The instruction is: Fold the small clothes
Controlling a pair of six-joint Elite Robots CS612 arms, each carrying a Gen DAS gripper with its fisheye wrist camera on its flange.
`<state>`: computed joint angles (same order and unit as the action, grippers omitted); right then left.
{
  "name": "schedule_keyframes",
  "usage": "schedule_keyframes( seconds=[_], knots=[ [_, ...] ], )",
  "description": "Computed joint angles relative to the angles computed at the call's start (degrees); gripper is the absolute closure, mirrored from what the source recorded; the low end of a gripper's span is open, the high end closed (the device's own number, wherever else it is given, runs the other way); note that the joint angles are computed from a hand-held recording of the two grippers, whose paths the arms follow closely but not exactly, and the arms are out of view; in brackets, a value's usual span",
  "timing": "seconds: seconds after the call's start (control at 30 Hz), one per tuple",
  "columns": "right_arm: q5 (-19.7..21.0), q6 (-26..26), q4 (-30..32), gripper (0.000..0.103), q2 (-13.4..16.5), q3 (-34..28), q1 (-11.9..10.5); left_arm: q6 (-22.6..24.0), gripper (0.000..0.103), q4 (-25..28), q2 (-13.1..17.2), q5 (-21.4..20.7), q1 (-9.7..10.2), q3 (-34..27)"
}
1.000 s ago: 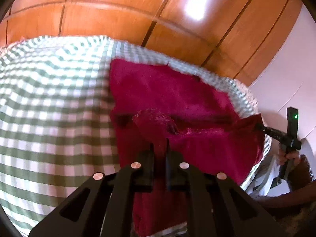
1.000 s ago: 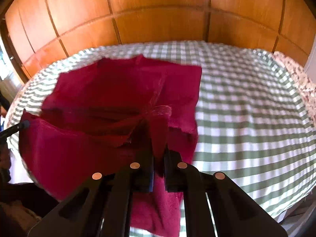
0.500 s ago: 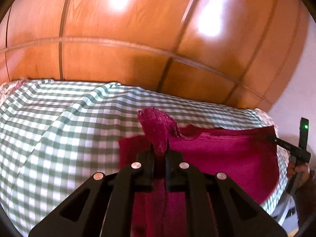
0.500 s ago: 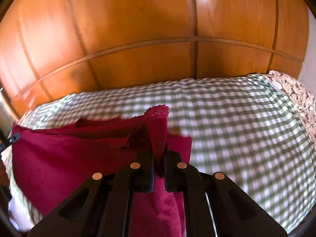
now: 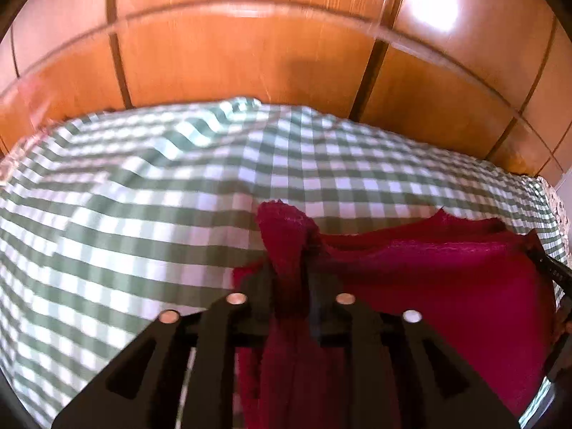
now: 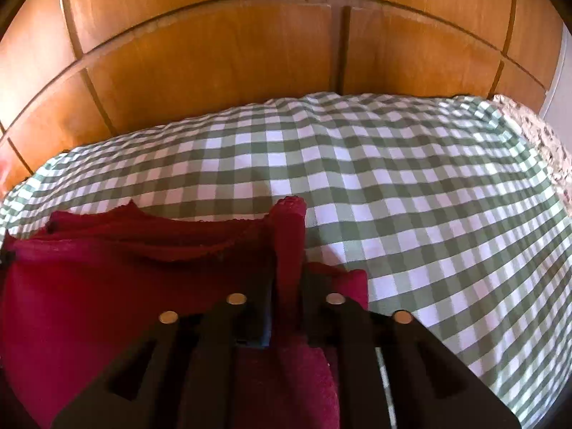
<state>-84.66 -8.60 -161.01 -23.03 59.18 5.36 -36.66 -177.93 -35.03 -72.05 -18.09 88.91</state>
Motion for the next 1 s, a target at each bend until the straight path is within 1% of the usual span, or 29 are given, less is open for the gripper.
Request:
schedule_keyframes(
  seconds=[0.03, 0.07, 0.1, 0.13, 0.17, 0.2, 0.23, 0.27, 0.33, 0.37, 0.4, 0.43, 0.53, 0.57, 0.6, 0.63, 0.67, 0.73, 0.8, 0.83, 0.87, 0.9, 0.93, 1.0],
  knots=[
    [-0.6, -0.2, -2.7, 0.056, -0.7, 1.4, 0.2, -0.1, 0.081, -1.5, -0.7, 0.9, -0.31, 1.2],
    [0.0, -0.5, -6.1, 0.050, -1.6, 3.1, 0.2, -0.1, 0.081, -2.8, -1.1, 1.2, -0.52, 2.3],
    [0.5, -1.3, -9.0, 0.050, -2.7, 5.1, 0.4, -0.2, 0.081, -4.6, -2.1, 2.0, -1.00, 4.1],
    [1.9, -2.1, -10.5, 0.050, -3.6, 6.6, 0.4, -0.2, 0.081, -5.6, -2.5, 2.5, -1.20, 5.0],
    [4.4, -2.8, -10.9, 0.050, -4.4, 7.7, 0.4, -0.2, 0.081, -7.2, -2.9, 2.9, -1.55, 6.3],
    [8.1, -3.8, -10.5, 0.050, -5.3, 9.0, 0.3, -0.4, 0.081, -9.1, -3.4, 2.7, -1.79, 7.8],
    [11.8, -5.9, -9.0, 0.050, -6.1, 10.1, 0.5, -0.6, 0.081, -10.2, -3.7, 2.5, -2.03, 8.9],
    [13.8, -7.7, -7.7, 0.050, -6.5, 10.6, 0.7, -0.9, 0.081, -11.3, -4.0, 2.6, -2.45, 10.1],
    [17.3, -11.5, -4.2, 0.051, -6.9, 11.1, 1.6, -2.5, 0.081, -13.1, -4.6, 1.4, -3.15, 12.9],
    [19.1, -13.9, -0.6, 0.054, -6.7, 10.5, 2.3, -3.4, 0.080, -13.3, -4.7, 0.6, -3.36, 13.7],
    [19.4, -15.5, 1.6, 0.054, -6.2, 9.6, 3.0, -4.3, 0.078, -13.2, -4.6, -0.1, -3.53, 14.3],
    [18.4, -16.3, 2.9, 0.054, -5.6, 8.5, 3.9, -5.1, 0.077, -13.2, -4.6, -0.3, -3.75, 14.9],
    [14.8, -13.1, 8.3, 0.054, -2.1, 2.0, 6.2, -8.7, 0.067, -13.1, -4.2, -2.6, -3.84, 16.1],
    [10.9, -11.3, 8.9, 0.054, -0.3, -0.9, 7.2, -9.2, 0.062, -12.8, -4.1, -2.7, -3.86, 16.3],
    [8.3, -9.9, 8.7, 0.054, 0.7, -2.4, 7.8, -9.9, 0.062, -12.3, -4.0, -2.5, -3.90, 16.4],
    [7.4, -8.4, 7.6, 0.053, 1.8, -3.9, 8.1, -10.7, 0.062, -12.7, -3.7, -2.8, -3.75, 16.4],
    [6.6, -8.0, 5.9, 0.051, 2.2, -4.0, 8.4, -11.9, 0.062, -13.3, -3.5, -3.3, -3.61, 16.5],
    [5.9, -7.7, 4.2, 0.050, 2.5, -3.8, 8.6, -13.5, 0.063, -14.1, -3.5, -3.9, -3.51, 16.9],
    [7.5, -6.7, 3.6, 0.050, 2.3, -3.4, 8.2, -15.5, 0.063, -15.5, -4.0, -5.0, -3.19, 17.5],
    [8.6, -5.9, 3.8, 0.050, 1.9, -2.8, 7.8, -15.3, 0.065, -16.5, -4.3, -4.9, -3.13, 17.6],
    [9.0, -5.1, 3.4, 0.048, 1.5, -2.2, 7.7, -14.1, 0.065, -16.7, -4.6, -3.8, -3.28, 17.6],
    [8.5, -4.8, 2.7, 0.044, 1.1, -1.7, 7.6, -12.2, 0.065, -16.5, -5.0, -1.5, -3.61, 17.3],
    [7.9, -4.5, 0.8, 0.039, 0.3, -0.3, 7.6, -10.7, 0.066, -17.0, -5.2, -0.5, -3.77, 17.0],
    [9.4, -4.0, -1.4, 0.037, -1.0, 2.0, 7.1, -7.2, 0.066, -20.2, -5.0, -1.5, -3.77, 16.1]
  ],
)
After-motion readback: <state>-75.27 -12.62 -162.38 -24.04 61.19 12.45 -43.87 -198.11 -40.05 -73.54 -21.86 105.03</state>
